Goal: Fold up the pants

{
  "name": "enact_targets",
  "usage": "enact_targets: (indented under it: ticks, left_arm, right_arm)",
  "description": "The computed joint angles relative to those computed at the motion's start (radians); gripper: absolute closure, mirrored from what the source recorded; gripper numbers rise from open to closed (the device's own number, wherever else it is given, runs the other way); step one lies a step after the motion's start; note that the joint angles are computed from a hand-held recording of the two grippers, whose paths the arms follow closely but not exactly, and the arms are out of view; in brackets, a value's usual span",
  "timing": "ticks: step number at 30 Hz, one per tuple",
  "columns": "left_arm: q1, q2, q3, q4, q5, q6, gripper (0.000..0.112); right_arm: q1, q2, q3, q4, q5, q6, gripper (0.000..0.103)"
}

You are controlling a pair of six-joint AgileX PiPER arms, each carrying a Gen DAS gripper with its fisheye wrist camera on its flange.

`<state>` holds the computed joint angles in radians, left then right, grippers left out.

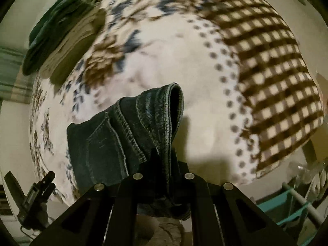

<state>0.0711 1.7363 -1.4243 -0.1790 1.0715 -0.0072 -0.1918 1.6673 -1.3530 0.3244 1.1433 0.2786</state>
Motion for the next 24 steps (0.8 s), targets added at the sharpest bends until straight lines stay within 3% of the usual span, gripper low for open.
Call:
enact_targets:
  ticks: [10,12,14,16,17,21,22,23,24]
  left_arm:
    - [-0.032,0.077,-0.003,0.011,-0.008,0.001,0.018]
    - [-0.031,0.093,-0.011,0.012,0.001,0.003,0.018]
    - [-0.03,0.101,-0.014,0.009,0.009,0.008,0.018]
    - [-0.029,0.101,-0.014,0.004,0.017,0.013,0.018]
    - [-0.028,0.1,-0.012,-0.002,0.019,0.018,0.018]
    - [-0.032,0.093,0.001,-0.006,0.023,0.023,0.018]
    - [-0.032,0.091,0.002,-0.005,0.025,0.023,0.018]
    - [-0.033,0.088,0.003,-0.004,0.028,0.025,0.018]
    - [-0.034,0.087,-0.001,-0.001,0.032,0.025,0.018]
  right_arm:
    - [-0.05,-0.003,0.116,0.04,-0.029,-0.042,0.093]
    - [-0.103,0.039,0.116,0.106,-0.004,-0.077,0.082]
    - [-0.149,0.064,0.107,0.159,0.021,-0.087,0.052]
    - [-0.171,0.068,0.106,0.182,0.031,-0.103,0.031]
    - [-0.182,0.069,0.116,0.202,0.029,-0.124,0.026]
    - [-0.232,0.144,0.188,0.364,0.05,-0.182,0.027]
    - [-0.232,0.129,0.214,0.377,0.019,-0.184,0.036]
    - [-0.219,0.099,0.231,0.381,-0.015,-0.194,0.055]
    - [-0.198,0.076,0.225,0.349,-0.029,-0.175,0.064]
